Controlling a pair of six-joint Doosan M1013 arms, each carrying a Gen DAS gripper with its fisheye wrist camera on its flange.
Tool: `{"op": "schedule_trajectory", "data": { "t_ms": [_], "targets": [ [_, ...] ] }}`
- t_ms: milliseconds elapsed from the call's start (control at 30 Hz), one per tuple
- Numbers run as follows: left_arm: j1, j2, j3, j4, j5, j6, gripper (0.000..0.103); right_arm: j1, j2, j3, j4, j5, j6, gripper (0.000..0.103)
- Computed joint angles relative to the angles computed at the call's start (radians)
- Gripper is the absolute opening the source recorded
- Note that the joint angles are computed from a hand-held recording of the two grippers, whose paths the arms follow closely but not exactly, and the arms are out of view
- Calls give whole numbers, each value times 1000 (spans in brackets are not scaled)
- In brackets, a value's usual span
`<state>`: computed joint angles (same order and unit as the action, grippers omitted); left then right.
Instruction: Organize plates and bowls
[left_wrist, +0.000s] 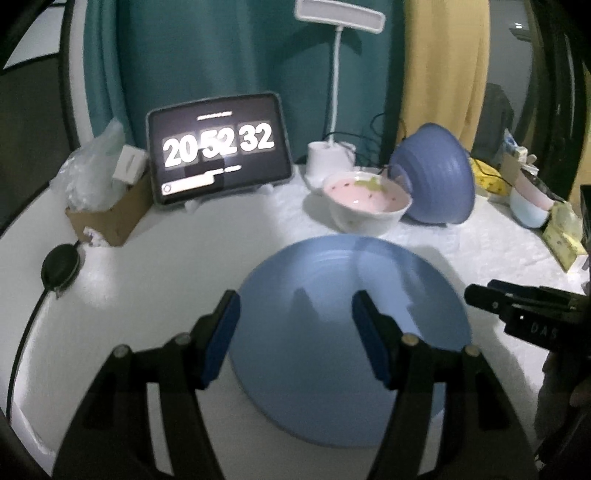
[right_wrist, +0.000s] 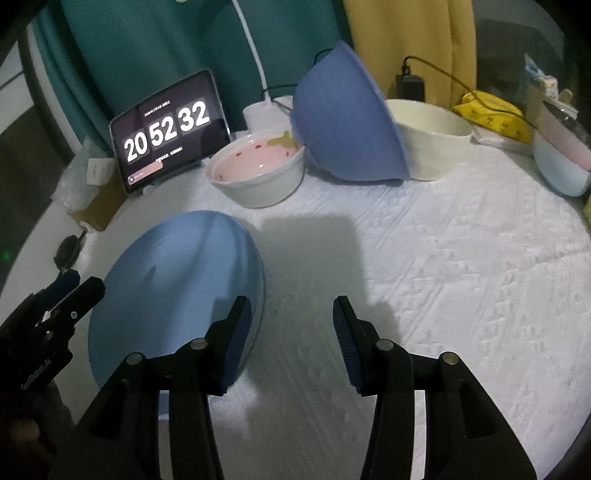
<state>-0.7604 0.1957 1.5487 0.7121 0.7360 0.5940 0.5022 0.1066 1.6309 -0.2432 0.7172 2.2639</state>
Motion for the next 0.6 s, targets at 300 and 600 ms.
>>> {"op": "schedule_trajectory", "data": {
  "t_ms": [300, 600],
  "targets": [
    [-41, 14, -43, 32, 8, 24, 64, -26, -56, 48, -27, -43, 38, 48],
    [-71, 50, -109, 25, 16, 59, 64, -59, -105, 89, -74, -66, 89, 48]
  ]
}}
